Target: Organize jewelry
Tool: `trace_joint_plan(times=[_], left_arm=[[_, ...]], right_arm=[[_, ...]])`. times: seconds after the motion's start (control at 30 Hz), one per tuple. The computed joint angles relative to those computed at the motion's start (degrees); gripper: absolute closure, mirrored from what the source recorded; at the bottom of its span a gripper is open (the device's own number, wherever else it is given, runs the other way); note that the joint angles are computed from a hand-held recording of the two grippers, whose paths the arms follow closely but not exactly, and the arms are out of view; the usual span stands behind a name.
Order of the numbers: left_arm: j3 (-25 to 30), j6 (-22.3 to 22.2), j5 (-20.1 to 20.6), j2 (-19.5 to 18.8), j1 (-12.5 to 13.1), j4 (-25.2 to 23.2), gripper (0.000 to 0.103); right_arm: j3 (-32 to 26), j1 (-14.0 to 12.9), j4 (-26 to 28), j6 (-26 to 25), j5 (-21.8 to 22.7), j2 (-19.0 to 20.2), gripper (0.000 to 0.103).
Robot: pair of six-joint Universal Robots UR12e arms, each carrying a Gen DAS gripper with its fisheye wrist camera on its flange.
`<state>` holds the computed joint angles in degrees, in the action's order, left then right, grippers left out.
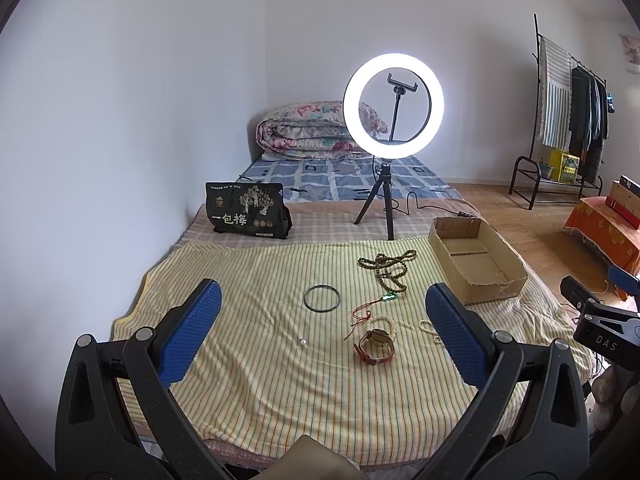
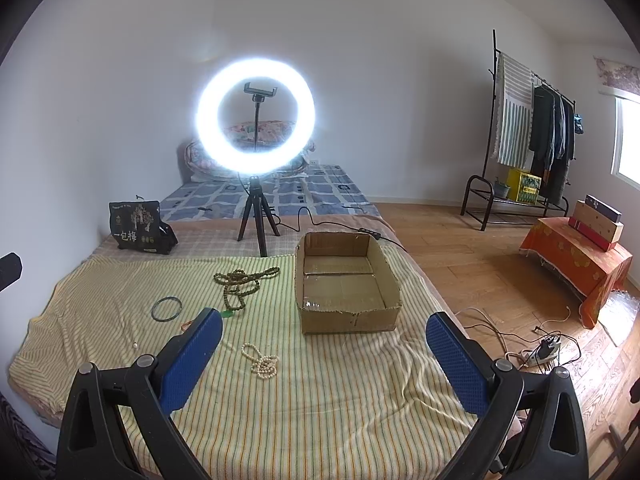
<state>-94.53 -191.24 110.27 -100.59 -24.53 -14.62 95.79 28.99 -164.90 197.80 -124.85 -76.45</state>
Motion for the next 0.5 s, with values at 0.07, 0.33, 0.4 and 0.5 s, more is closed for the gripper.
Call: trace_joint_plan(times=[0.07, 0.33, 0.4, 0.5], left_arm=[[-0.30, 0.00, 0.22, 0.16, -0.10, 0.23, 0.000], [-0.30, 0.05, 0.15, 0.15, -0.06, 0.25, 0.000], [-0.27, -0.04, 0.07, 0.14, -0.04, 0.22, 0.000], [-0.29, -0.02, 0.14, 0.14, -0.08, 0.25, 0.000]], right_arm=[[-0.06, -0.01, 0.08, 0.01, 0.04, 0.01, 0.000], [-0.05, -0.06, 0.14, -0.03, 0.16, -0.03, 0.000], [0.04, -0.07, 0.11, -0.02, 0.27, -0.03, 0.000], [0.18, -0.07, 0.14, 0.03, 0.36, -0.02, 0.000]])
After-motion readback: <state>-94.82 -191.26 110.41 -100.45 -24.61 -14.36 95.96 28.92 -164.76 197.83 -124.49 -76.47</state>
